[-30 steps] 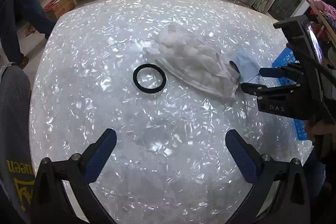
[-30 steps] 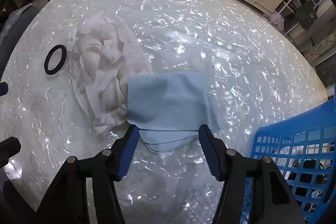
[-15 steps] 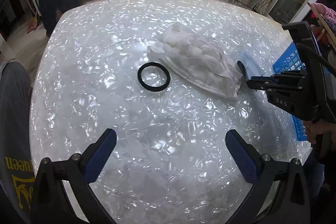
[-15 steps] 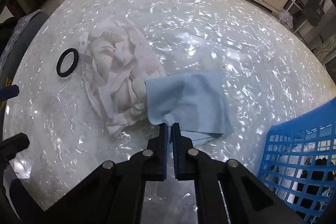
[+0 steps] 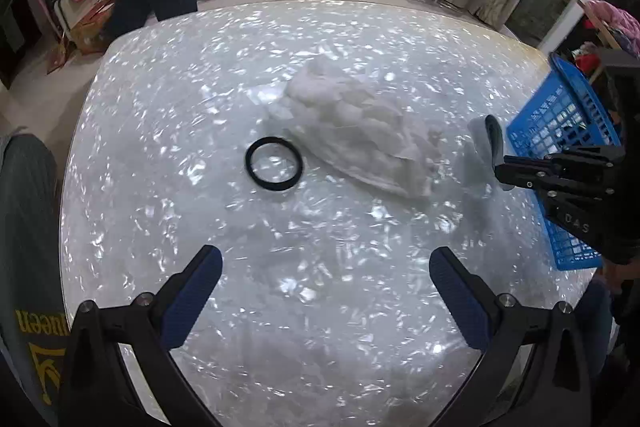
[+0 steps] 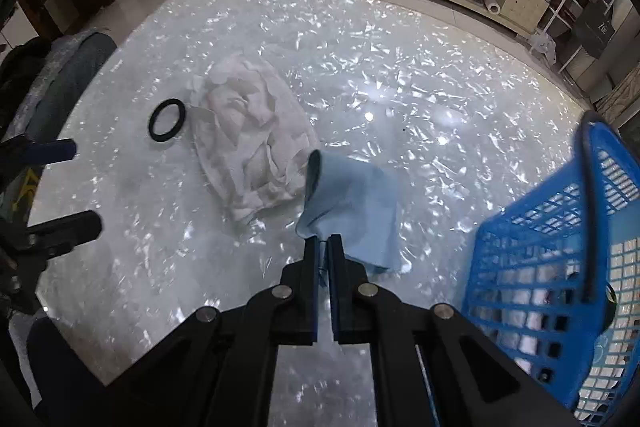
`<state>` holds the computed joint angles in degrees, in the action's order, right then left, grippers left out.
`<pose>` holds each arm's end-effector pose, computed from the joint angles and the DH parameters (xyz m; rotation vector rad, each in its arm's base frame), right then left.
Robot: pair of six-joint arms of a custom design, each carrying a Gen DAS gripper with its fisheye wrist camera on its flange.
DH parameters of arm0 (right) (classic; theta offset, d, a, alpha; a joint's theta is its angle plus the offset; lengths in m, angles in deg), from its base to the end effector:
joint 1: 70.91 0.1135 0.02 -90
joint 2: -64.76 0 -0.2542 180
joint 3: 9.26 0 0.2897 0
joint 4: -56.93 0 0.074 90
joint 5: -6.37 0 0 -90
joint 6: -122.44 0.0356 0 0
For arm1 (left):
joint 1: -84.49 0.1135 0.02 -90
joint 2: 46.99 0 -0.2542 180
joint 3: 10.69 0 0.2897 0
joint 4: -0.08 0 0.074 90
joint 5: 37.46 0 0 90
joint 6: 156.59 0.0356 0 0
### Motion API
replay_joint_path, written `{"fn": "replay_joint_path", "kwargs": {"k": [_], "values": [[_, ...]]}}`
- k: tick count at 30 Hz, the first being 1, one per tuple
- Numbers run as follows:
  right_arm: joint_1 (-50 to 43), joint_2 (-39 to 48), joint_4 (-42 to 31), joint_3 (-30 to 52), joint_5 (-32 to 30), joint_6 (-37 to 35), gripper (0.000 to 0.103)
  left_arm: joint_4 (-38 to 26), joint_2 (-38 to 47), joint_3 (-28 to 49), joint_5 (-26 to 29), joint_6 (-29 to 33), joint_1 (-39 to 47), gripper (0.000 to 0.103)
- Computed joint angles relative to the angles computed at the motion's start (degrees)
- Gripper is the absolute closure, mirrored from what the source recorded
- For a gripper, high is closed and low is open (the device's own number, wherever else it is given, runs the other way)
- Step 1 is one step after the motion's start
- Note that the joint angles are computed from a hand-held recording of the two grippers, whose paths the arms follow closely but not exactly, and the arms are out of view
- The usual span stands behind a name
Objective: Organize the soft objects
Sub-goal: 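Grasp the light blue cloth with the right gripper and lift it, then carry the blue cloth into the basket with the right gripper while the left grasps the white crumpled cloth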
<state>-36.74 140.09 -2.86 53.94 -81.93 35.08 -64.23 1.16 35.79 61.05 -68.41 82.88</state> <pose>0.2264 0.1524 0.1944 -0.7628 2.7264 0.1024 0.1842 -0.0104 0.1947 0.0381 2.7191 -0.2195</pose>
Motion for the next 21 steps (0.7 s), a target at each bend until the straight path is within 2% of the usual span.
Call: {"fn": "replay_joint_path", "kwargs": {"k": [10, 19, 21], "values": [[-4.8, -14.7, -10.2, 0.8, -5.5, -3.1, 0.099, -1.4, 3.0, 4.5, -4.8, -2.8, -8.4, 0.0], [-16.4, -22.3, -18.6, 6.4, -12.1, -10.2, 0.099, 1.9, 9.6, 6.7, -7.2, -3.7, -12.2, 0.0], [-21.5, -22.5, -21.4, 9.4, -15.3, -13.4, 0.099, 3.2, 11.6, 7.1, -7.5, -3.8, -12.9, 0.0]]}}
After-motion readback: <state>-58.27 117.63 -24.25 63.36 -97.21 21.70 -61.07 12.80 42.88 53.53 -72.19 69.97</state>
